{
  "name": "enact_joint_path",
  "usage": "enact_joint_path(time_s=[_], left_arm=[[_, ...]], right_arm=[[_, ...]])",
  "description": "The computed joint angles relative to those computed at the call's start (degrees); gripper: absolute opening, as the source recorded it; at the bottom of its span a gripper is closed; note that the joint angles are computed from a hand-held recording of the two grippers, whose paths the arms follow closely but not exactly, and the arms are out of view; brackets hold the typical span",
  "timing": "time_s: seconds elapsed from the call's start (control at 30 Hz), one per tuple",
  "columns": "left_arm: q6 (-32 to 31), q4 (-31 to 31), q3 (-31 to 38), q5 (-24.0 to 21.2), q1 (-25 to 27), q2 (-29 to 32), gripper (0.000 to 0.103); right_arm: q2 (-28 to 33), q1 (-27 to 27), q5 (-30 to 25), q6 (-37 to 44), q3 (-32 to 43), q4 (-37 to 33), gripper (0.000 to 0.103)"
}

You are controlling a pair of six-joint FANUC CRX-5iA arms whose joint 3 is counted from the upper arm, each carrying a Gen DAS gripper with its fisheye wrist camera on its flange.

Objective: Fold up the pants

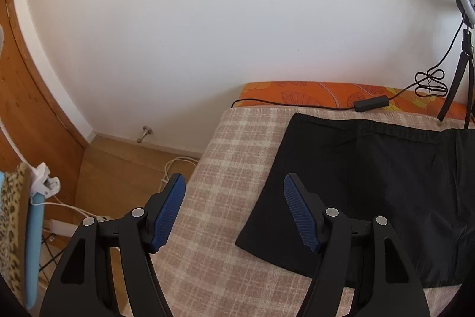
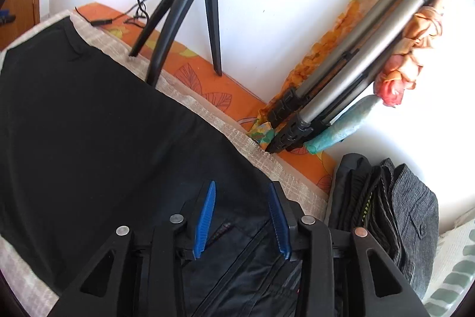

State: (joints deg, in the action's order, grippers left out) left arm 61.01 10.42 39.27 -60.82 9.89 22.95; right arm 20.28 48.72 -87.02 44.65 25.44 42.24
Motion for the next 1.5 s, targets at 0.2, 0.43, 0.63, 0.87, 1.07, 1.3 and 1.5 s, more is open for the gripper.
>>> enact_joint_path(time_s=[0.2, 0.43, 0.63, 0.87, 1.07, 1.3, 1.5], left_arm=[[-7.01, 8.41, -15.06, 4.0, -0.39, -8.37, 0.07], [-24.76, 22.51, -29.97, 3.78, -5.01, -17.94, 0.07], [-37.02, 27.09, -35.19, -1.39, -10.77, -22.57, 0.07], [-47.78, 21.04, -36.18, -2.76, -17.83, -24.42, 0.07], [-52.5, 15.24, -36.39, -1.93, -20.65, -24.95, 0.07], [-53.61, 10.62, -36.97, 1.65, -22.65, -23.9, 0.07], [-54.28, 14.39, -37.64, 2.74, -22.63, -22.99, 0.062]], right_arm=[[-10.83, 6.22, 0.33, -17.89, -10.68, 0.29, 0.069], [-22.66, 13.28, -4.5, -44.48, -22.38, -3.09, 0.072], [-26.71, 15.72, -4.23, -56.17, -27.42, -6.76, 0.073], [-27.73, 15.87, 1.34, -65.2, -30.91, -10.03, 0.073], [-31.87, 15.59, 8.7, -76.66, -37.35, -8.88, 0.073], [-34.24, 17.14, 11.1, -92.64, -42.59, -2.78, 0.074], [-30.33, 15.89, 9.52, -94.81, -39.79, -1.66, 0.074]])
